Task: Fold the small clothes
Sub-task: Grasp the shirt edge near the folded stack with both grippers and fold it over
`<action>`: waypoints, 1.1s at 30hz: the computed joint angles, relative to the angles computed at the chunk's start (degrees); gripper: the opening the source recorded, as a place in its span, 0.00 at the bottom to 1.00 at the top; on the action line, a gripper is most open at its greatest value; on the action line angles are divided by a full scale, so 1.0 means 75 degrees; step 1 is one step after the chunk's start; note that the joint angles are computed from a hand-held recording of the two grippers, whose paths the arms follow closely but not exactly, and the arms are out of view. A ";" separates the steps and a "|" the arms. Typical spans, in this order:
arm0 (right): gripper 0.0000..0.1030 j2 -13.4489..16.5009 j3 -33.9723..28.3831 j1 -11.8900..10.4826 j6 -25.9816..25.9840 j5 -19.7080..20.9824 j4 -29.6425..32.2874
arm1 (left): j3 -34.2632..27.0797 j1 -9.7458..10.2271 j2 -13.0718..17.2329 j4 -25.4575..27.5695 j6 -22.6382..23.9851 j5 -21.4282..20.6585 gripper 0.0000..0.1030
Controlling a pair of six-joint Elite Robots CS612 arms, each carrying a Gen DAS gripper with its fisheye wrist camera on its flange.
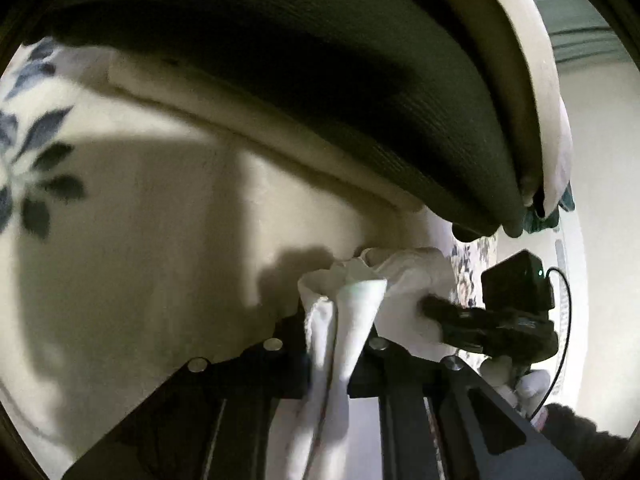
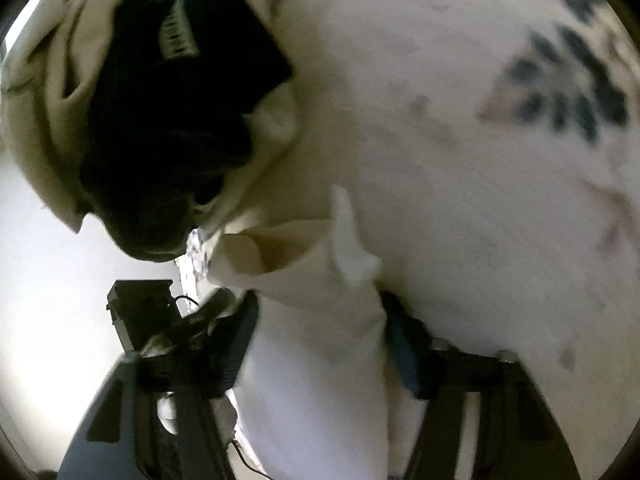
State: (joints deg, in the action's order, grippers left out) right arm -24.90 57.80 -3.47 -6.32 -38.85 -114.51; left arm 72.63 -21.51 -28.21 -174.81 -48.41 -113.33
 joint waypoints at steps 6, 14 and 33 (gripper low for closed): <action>0.05 -0.0324 0.0456 -0.0015 0.0003 0.0034 -0.0646 | 0.0303 -0.0042 -0.0241 -0.0395 0.0049 0.0210 0.08; 0.04 -0.1126 0.1648 -0.0181 -0.0553 0.0706 -0.0991 | 0.0991 -0.0226 -0.0746 -0.1254 0.0107 0.0364 0.08; 0.50 -0.3132 0.4753 -0.0531 -0.2424 -0.1454 0.1447 | 0.5099 -0.0973 -0.2955 -0.1162 -0.1663 0.0074 0.54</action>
State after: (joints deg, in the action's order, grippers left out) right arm -48.39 93.44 -7.45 -24.50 -49.76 -103.65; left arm 110.88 -28.81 -50.37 -183.52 -60.88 -112.78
